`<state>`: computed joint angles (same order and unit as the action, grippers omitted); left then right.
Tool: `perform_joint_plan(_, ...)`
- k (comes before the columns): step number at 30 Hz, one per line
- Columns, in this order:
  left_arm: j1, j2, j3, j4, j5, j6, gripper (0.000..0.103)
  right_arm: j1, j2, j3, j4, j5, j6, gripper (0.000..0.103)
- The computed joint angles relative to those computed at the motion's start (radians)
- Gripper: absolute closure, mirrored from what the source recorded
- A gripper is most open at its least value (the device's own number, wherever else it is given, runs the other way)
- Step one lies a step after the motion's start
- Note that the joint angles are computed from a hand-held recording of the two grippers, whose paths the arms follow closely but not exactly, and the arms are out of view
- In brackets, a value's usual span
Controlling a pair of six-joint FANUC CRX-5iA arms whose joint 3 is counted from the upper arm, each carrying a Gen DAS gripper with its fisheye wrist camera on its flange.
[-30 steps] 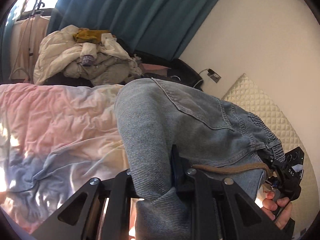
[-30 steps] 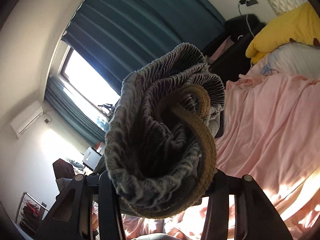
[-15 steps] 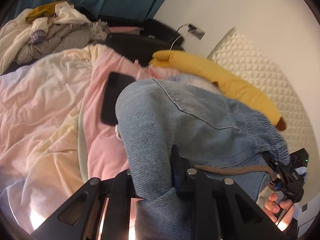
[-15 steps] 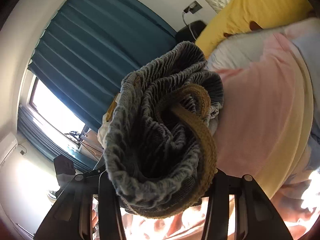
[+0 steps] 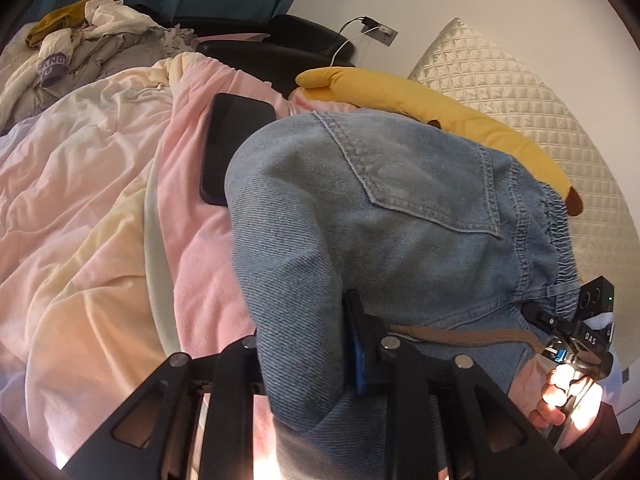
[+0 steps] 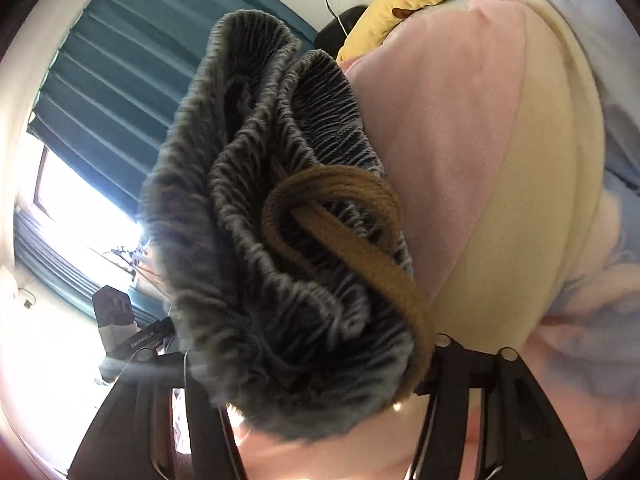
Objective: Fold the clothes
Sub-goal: 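Lower the folded jeans onto the duvet and open both grippers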
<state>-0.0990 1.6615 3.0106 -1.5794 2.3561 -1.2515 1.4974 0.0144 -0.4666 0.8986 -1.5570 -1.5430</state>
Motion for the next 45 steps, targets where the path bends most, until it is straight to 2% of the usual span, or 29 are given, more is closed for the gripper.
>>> perform_joint_plan(3, 0.014, -0.001, 0.016, -0.013, -0.016, -0.017, 0.07, 0.046, 0.013, 0.07, -0.073, -0.077, 0.033, 0.032)
perform_joint_plan(4, 0.017, -0.001, 0.035, -0.03, -0.023, -0.039, 0.067, 0.06, 0.023, 0.1, -0.097, -0.119, 0.046, 0.032)
perform_joint_plan(8, 0.028, -0.009, 0.063, -0.05, -0.039, -0.063, 0.061, 0.087, 0.074, 0.233, -0.19, -0.336, 0.107, 0.032)
perform_joint_plan(9, 0.024, -0.012, 0.066, -0.06, -0.037, -0.067, 0.061, 0.094, 0.11, 0.301, -0.207, -0.418, 0.132, 0.032)
perform_joint_plan(10, 0.021, -0.015, 0.068, -0.07, -0.035, -0.072, 0.061, 0.094, 0.143, 0.363, -0.203, -0.485, 0.187, 0.032)
perform_joint_plan(12, 0.019, -0.018, 0.076, -0.083, -0.037, -0.08, 0.061, 0.049, 0.15, 0.39, -0.192, -0.551, 0.328, 0.032)
perform_joint_plan(13, 0.017, -0.015, 0.082, -0.092, -0.037, -0.087, 0.061, 0.02, 0.153, 0.408, -0.183, -0.568, 0.424, 0.033)
perform_joint_plan(16, 0.002, -0.008, 0.096, -0.134, -0.023, -0.113, 0.061, -0.109, 0.107, 0.397, -0.12, -0.511, 0.732, 0.05)
perform_joint_plan(18, -0.004, -0.005, 0.092, -0.148, -0.017, -0.12, 0.061, -0.172, 0.097, 0.406, -0.092, -0.458, 0.864, 0.05)
perform_joint_plan(20, -0.021, 0.003, 0.099, -0.189, -0.002, -0.152, 0.06, -0.203, 0.127, 0.474, -0.122, -0.451, 0.946, 0.05)
perform_joint_plan(21, -0.031, 0.01, 0.106, -0.213, 0.005, -0.17, 0.059, -0.22, 0.129, 0.485, -0.151, -0.444, 0.961, 0.05)
perform_joint_plan(23, -0.047, 0.029, 0.131, -0.272, -0.001, -0.205, 0.04, -0.268, 0.102, 0.452, -0.219, -0.405, 0.961, 0.05)
perform_joint_plan(24, -0.047, 0.039, 0.141, -0.285, -0.011, -0.214, 0.037, -0.285, 0.085, 0.429, -0.251, -0.383, 0.947, 0.05)
perform_joint_plan(26, -0.036, 0.047, 0.13, -0.261, -0.027, -0.211, 0.035, -0.289, 0.023, 0.333, -0.278, -0.311, 0.855, 0.046)
perform_joint_plan(29, -0.024, 0.047, 0.116, -0.236, -0.035, -0.209, 0.035, -0.273, -0.04, 0.244, -0.29, -0.234, 0.736, 0.032)
perform_joint_plan(33, -0.015, 0.023, 0.103, -0.234, -0.034, -0.211, 0.035, -0.255, -0.043, 0.235, -0.269, -0.221, 0.691, 0.031)
perform_joint_plan(37, 0.007, -0.015, 0.089, -0.25, -0.052, -0.22, 0.035, -0.24, -0.026, 0.279, -0.27, -0.259, 0.656, 0.032)
perform_joint_plan(39, 0.007, -0.037, 0.088, -0.292, -0.049, -0.245, 0.035, -0.221, 0.01, 0.334, -0.27, -0.316, 0.649, 0.031)
perform_joint_plan(45, 0.071, -0.099, 0.075, -0.244, -0.068, -0.226, 0.035, -0.156, 0.16, 0.551, -0.235, -0.487, 0.701, 0.029)
